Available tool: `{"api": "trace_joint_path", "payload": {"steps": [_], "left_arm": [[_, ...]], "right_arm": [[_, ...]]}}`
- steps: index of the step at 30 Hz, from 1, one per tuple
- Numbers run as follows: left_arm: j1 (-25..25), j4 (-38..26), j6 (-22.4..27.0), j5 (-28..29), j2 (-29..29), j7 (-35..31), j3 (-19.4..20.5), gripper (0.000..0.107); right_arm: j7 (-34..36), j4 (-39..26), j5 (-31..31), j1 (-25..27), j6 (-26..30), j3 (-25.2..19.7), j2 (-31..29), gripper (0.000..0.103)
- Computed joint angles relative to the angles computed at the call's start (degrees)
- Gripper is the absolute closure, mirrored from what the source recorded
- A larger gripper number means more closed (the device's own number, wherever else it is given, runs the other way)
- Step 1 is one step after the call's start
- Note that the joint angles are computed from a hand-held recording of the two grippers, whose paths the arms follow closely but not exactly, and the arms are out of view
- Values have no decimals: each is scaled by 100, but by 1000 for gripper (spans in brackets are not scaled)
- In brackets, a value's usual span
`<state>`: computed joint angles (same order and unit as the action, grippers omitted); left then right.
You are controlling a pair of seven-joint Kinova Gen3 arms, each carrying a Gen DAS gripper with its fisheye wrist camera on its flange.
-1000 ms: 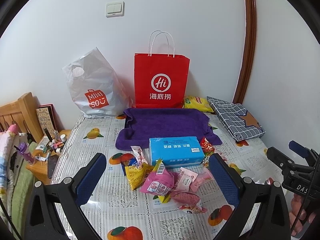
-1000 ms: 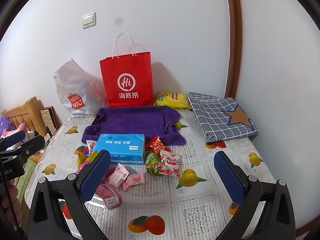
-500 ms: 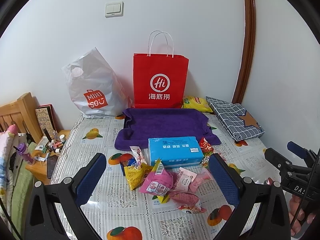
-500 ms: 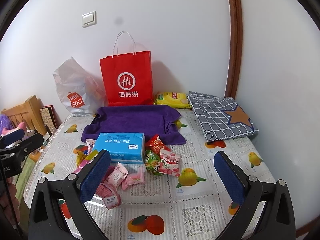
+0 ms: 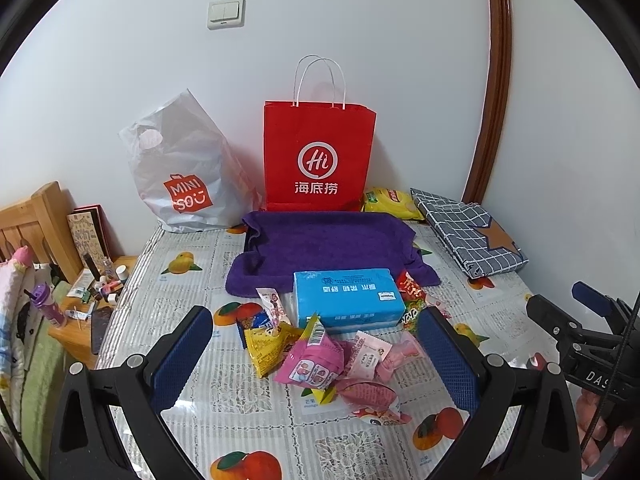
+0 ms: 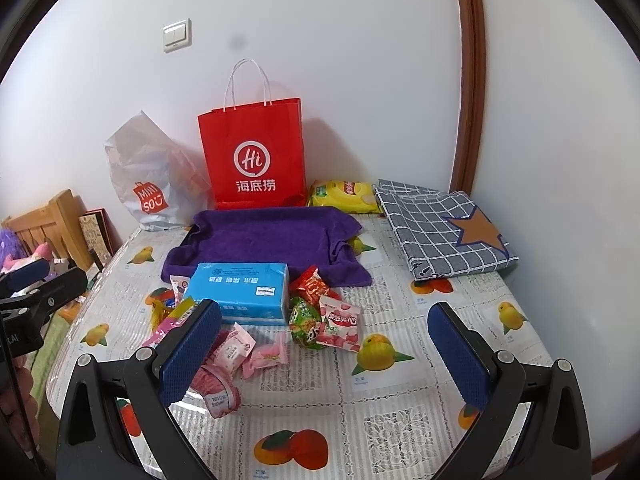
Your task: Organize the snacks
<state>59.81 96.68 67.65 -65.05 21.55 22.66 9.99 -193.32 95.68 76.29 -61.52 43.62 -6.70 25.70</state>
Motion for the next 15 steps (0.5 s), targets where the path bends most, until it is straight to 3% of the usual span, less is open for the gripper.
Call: {"api": "trace_joint_path", "payload": {"steps": [15], "left_arm": [[-99, 41, -25, 122, 26, 18, -27, 5]], "right_arm": [[-86, -51, 177, -93, 28, 121, 204, 0]]}}
